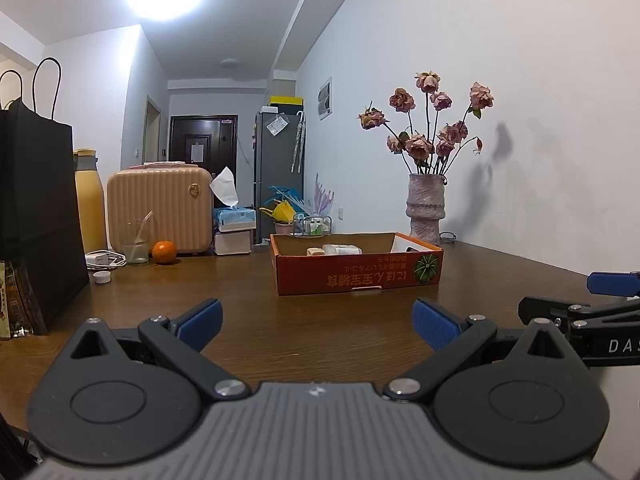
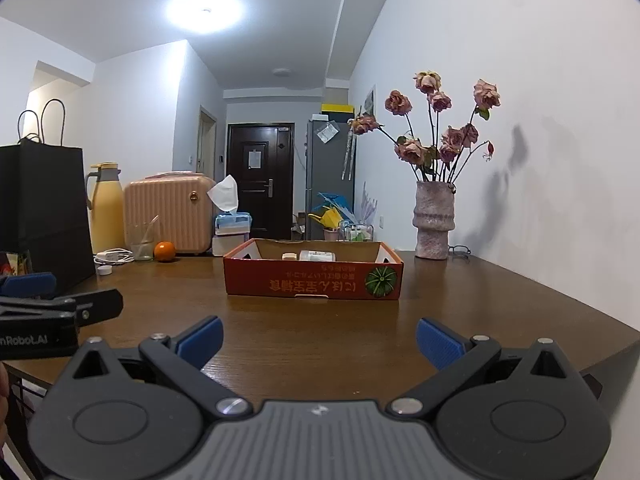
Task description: Organize rigid objects
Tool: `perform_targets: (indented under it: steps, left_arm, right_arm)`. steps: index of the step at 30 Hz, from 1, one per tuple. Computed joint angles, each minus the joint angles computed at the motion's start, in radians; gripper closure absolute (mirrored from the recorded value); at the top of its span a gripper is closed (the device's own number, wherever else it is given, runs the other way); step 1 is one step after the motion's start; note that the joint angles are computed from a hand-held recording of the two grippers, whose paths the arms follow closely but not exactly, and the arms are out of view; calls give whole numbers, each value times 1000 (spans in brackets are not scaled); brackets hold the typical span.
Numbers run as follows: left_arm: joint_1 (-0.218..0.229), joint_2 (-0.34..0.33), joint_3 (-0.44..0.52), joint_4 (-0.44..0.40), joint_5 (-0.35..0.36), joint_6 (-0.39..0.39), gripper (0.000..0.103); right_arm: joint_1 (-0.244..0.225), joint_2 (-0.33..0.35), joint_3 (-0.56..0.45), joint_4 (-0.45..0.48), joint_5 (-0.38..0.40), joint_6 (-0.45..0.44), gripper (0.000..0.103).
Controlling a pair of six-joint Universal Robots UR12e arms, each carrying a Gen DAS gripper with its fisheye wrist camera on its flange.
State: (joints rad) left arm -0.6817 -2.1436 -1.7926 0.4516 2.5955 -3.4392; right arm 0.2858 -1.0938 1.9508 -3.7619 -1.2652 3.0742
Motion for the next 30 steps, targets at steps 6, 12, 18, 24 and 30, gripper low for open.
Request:
perform_targets:
  steps: [6,12,18,24,30]
  left_arm:
    - [-1,1,-1,-2,0,-1,0]
    - [-1,0,0,-3,2,1,0]
    - [-1,0,1,-5,1,3,0]
    - [-1,1,0,-9,1,-1,0]
    - [0,0,0,-4,1,5,0]
  right_arm:
    - [0,-1,1,4,-2,3,0]
    - [-1,-2,1,9,-7,5,0]
    - [-1,-3,-2,15,-9,12,0]
    - [-3,-3,-3,22,-4,14,0]
    - [-2,-2,-2,19,-6,10,0]
